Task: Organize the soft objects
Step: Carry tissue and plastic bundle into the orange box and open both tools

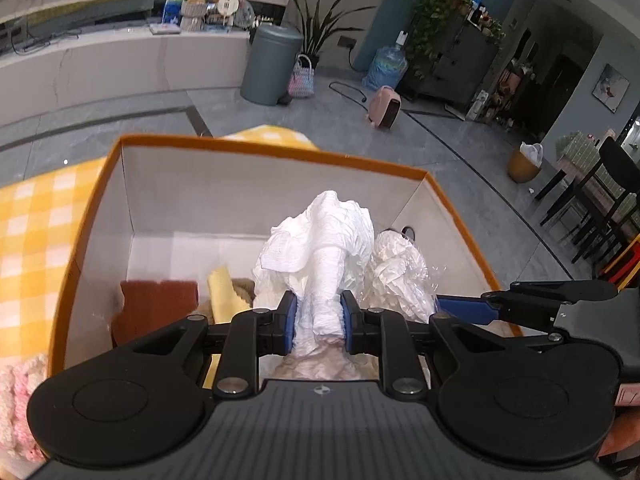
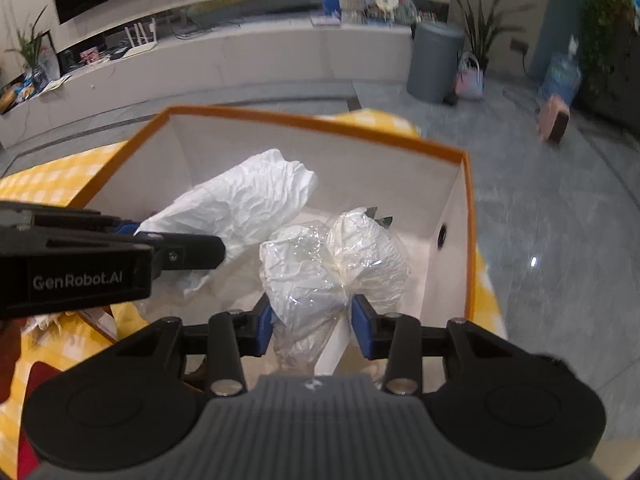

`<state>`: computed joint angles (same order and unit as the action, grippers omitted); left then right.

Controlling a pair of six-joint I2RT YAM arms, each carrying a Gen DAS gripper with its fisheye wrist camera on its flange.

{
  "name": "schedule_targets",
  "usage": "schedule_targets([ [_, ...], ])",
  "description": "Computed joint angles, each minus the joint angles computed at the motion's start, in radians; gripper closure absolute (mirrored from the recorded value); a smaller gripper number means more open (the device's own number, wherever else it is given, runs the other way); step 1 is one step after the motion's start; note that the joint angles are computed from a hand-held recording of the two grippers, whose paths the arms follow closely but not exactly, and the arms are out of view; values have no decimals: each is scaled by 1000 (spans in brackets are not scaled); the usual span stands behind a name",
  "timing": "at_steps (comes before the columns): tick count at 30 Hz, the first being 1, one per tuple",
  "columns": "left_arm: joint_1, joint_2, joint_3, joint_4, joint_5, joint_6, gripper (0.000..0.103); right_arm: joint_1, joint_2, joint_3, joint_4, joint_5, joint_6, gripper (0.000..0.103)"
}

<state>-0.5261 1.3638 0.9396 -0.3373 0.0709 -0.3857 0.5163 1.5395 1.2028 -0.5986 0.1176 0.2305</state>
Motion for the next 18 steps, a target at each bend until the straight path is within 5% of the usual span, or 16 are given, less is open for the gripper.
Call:
schedule_targets([
  [5, 33, 10, 27, -38, 50, -30, 65, -16, 11, 14, -36, -25, -1, 54],
  [10, 24, -13, 53, -91, 20, -16, 36, -8, 20, 61, -98, -29, -9, 51],
  [12, 18, -40, 60, -109, 5, -22, 29, 0, 10, 71, -114, -12, 0, 36],
  [14, 7, -64, 73, -129, -16, -24, 19, 10, -5, 84, -134, -6, 10, 33],
  [18, -45, -164, 68, -154, -131, -1, 18, 40, -49, 112, -183, 25, 31, 26],
])
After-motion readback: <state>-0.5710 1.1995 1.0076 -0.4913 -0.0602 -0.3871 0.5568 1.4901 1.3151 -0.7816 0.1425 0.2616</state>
